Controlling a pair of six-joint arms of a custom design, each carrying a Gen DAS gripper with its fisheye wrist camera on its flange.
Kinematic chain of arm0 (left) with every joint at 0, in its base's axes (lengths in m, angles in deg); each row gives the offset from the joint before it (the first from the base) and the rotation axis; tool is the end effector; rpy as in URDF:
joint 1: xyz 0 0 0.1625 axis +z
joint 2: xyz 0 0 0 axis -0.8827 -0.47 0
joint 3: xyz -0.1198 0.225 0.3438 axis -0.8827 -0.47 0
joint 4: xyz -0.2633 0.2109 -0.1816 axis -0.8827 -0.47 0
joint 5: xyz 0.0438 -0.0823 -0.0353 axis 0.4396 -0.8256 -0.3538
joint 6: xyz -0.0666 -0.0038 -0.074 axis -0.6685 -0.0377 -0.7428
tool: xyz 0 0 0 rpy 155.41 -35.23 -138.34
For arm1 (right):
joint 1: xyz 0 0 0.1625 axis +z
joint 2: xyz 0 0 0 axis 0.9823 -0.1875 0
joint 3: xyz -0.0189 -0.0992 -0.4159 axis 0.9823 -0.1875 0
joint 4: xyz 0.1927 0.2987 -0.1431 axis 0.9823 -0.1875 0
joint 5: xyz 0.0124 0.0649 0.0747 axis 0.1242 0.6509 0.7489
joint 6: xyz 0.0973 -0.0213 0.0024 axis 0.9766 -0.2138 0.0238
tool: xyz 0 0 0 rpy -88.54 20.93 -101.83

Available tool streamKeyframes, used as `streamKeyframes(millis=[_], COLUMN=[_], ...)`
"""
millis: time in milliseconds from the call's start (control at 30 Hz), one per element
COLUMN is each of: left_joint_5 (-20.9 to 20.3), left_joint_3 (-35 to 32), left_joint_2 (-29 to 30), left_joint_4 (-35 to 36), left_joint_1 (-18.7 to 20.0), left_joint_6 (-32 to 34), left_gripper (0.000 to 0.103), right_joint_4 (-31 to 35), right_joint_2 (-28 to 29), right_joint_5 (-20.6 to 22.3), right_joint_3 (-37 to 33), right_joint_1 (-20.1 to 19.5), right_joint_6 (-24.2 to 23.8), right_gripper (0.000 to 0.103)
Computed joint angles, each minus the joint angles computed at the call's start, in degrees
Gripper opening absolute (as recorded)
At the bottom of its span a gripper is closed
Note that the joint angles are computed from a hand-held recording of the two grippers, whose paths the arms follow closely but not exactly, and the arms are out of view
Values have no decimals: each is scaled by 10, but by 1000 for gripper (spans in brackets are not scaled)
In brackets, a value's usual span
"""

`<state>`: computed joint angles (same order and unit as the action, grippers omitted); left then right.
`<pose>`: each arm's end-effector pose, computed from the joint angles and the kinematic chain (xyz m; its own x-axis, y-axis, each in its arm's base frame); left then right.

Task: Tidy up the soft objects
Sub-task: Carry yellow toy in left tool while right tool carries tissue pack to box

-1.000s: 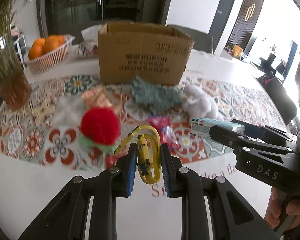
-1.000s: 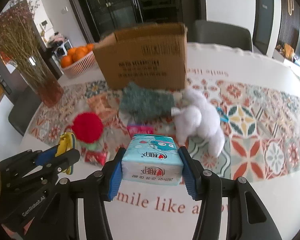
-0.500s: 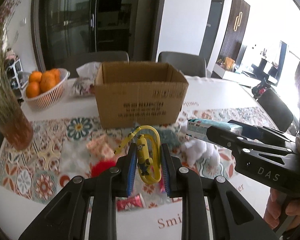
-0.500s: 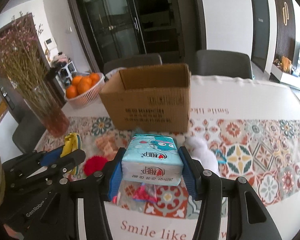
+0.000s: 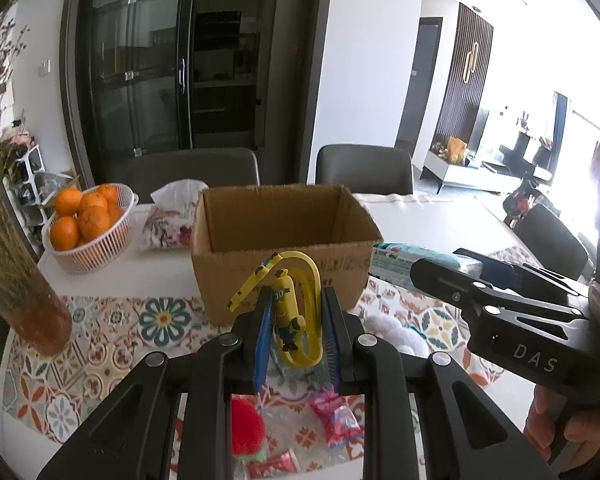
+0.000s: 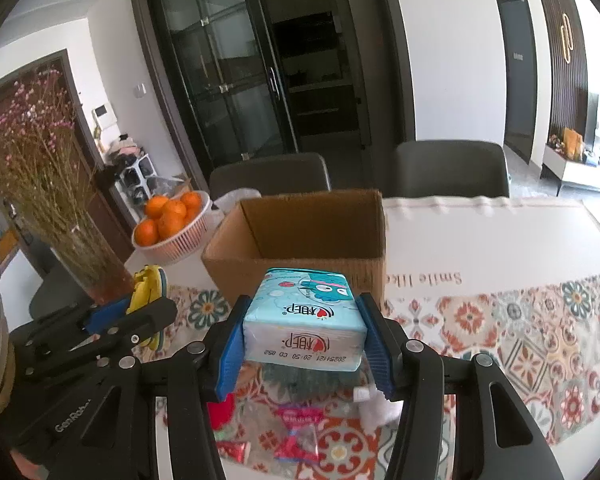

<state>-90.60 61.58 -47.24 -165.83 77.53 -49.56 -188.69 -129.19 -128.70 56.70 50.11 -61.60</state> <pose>-0.1998 -0.2755 0.2561 -0.7529 0.2168 -0.6214 0.5899 0.6408 -0.4913 0.3192 -0.2822 0.1366 -0.8170 -0.1976 0.5417 -0.5214 0.6542 -0.5478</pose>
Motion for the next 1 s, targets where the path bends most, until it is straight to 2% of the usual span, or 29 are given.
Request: streamKeyframes(millis=[267, 633, 1000], left_joint_5=[9, 20, -21], left_joint_3=[-25, -70, -143], left_joint_2=[52, 127, 199], left_joint_4=[-97, -201, -235], left_joint_1=[53, 126, 209], left_joint_6=[93, 207, 287], left_gripper=[24, 24, 24], right_joint_4=[3, 37, 116], right_joint_2=[9, 26, 41], right_joint_5=[4, 22, 30], right_joint_3=[-43, -107, -170], right_joint_1=[-9, -43, -80], right_joint_6=[-42, -83, -98], right_gripper=[54, 54, 54])
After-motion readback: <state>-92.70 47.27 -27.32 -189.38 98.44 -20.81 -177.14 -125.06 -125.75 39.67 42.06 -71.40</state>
